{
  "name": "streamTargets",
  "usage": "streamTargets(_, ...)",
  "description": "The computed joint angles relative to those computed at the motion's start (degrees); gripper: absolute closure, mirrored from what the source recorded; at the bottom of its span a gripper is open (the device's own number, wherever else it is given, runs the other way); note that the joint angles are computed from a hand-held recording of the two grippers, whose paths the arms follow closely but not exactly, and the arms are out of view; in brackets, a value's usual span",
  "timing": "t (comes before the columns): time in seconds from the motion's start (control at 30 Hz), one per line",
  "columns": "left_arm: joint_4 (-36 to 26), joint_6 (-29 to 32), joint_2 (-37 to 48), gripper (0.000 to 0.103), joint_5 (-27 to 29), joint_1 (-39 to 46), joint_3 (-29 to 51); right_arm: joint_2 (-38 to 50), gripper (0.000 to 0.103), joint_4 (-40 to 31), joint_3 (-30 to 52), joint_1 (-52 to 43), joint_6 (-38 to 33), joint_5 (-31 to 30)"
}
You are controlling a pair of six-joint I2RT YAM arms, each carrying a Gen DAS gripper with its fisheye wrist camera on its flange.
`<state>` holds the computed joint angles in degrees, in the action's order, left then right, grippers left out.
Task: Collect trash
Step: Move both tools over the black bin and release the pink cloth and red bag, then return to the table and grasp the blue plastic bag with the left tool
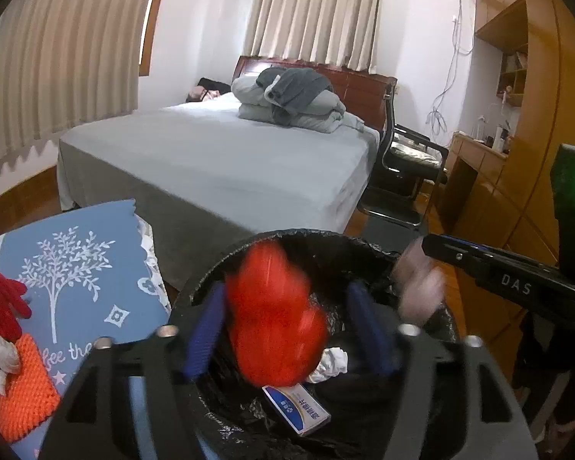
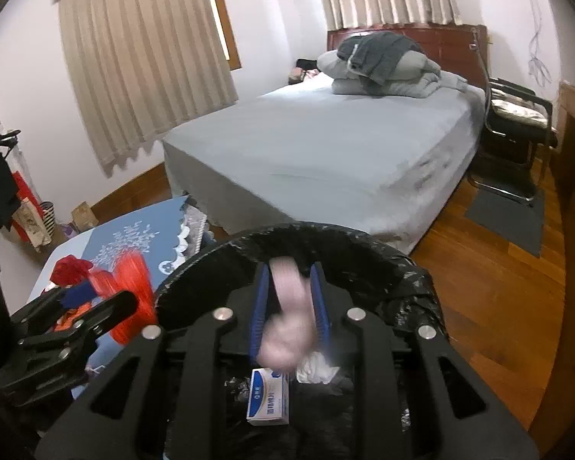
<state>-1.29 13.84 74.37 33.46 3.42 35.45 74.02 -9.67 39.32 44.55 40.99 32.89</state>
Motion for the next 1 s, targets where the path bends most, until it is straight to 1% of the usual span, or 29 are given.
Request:
streamTargets(0.03,0.0,0.04,-0.23,0.028,-0.02,0.21,-0.15,-0.18,0.063,-0.09,-0.15,-0.15,0.09,0.23)
streamTargets(0.07,-0.07,0.01,-0.35,0.025,-0.15,0.44,-0.16,-0.29,0.058,-0.06,-0.3,-0.15,0.24,0.54)
streamTargets(0.1,-0.06,-0.02,-0.65,0.024,-0.22,1.05,-0.31,-0.37,0.057,-0.05,-0.41,-0.08,0.44,0.91)
streamTargets(0.13,-0.18,-0.07,-0.81,0.02,-0.39,1.73,-0.1,-0.3,0.051,-0.03,-0.32,-0.2,0.34,0.91)
streamTargets(0.17,0.03,-0.15,-1.12,0.017,-0.52,2.46,-0.32,-0.23,0.039,-0.09,-0.3,-0.02,0.47,1.31)
streamTargets(0.2,0.34,-0.29,-1.42,0.016,-0.7,3.55,-0.51,-0.37,0.031,-0.01,-0.52,0.19,0.64,1.73)
streamTargets(0.23,0.49,-0.3,-1.59,0.013,-0.74,4.85,-0.57,-0.24,0.017,-0.05,-0.39,0.63,1.03,2.54)
streamTargets(0.27,0.57,-0.24,-1.4,0.011,-0.7,5.84,-0.38,0.02,0.01,-0.22,-0.08,1.14,1.47,3.4)
streamTargets(0.37,0.69,-0.05,-1.38,0.006,-0.94,10.1,-0.14,1.4,0.006,-0.2,1.26,1.6,1.51,3.5)
streamTargets(0.63,0.84,2.3,2.11,0.006,-0.71,23.29,3.03,9.02,0.006,0.84,7.7,3.32,0.9,1.63)
streamTargets(0.87,3.0,5.64,6.87,0.006,-1.36,33.88,5.32,20.59,0.006,2.6,18.47,6.24,-1.91,-1.53)
streamTargets(1.0,4.58,7.5,11.6,0.006,-2.05,39.76,7.29,27.51,0.006,3.19,25.6,7.63,-4.41,-3.59)
